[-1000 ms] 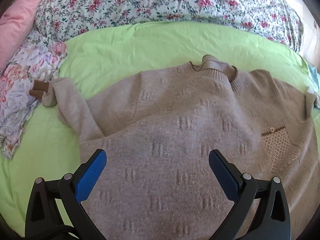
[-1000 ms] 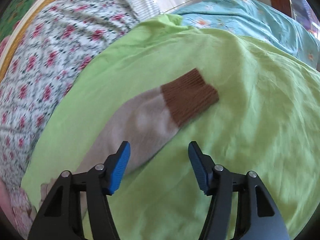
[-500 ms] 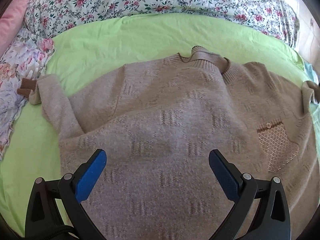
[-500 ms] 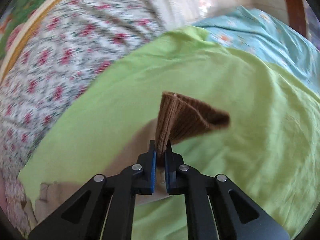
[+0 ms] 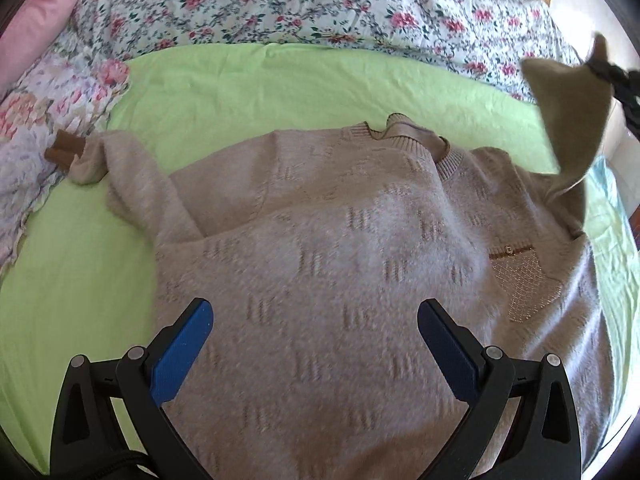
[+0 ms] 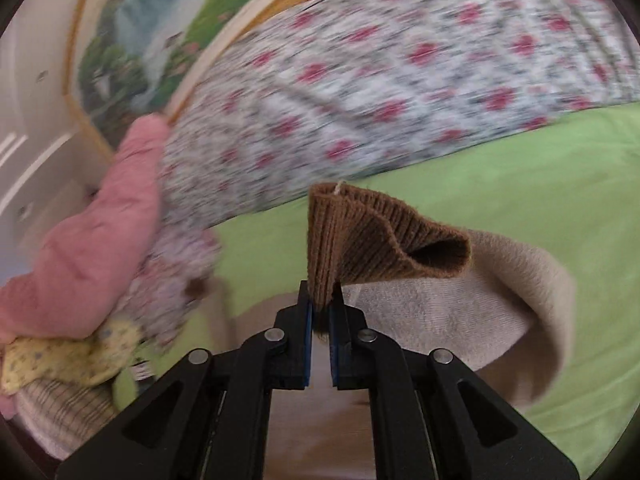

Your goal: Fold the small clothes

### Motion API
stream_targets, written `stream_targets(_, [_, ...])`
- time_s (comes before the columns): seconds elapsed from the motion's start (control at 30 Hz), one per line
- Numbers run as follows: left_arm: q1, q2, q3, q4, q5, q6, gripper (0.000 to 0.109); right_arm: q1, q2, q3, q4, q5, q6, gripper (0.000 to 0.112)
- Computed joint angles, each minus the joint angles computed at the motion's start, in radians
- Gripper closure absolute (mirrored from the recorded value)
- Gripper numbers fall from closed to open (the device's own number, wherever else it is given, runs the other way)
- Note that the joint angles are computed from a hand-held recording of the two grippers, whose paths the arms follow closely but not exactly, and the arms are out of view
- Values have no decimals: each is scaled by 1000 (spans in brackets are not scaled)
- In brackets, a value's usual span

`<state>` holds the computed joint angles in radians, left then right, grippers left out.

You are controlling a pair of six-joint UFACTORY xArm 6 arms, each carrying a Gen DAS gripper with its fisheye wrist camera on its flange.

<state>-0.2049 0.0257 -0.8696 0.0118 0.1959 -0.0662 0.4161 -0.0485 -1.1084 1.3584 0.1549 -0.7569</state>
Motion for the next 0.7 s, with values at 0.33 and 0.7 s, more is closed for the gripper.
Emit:
stream_targets(0.33, [17,-34,21,-465,17,408,6,112,459,-382,-158,162,230,105])
stream_targets(0.7, [-2,151,-203,-742,196,613,6,81,502,-371,13,201,168,62])
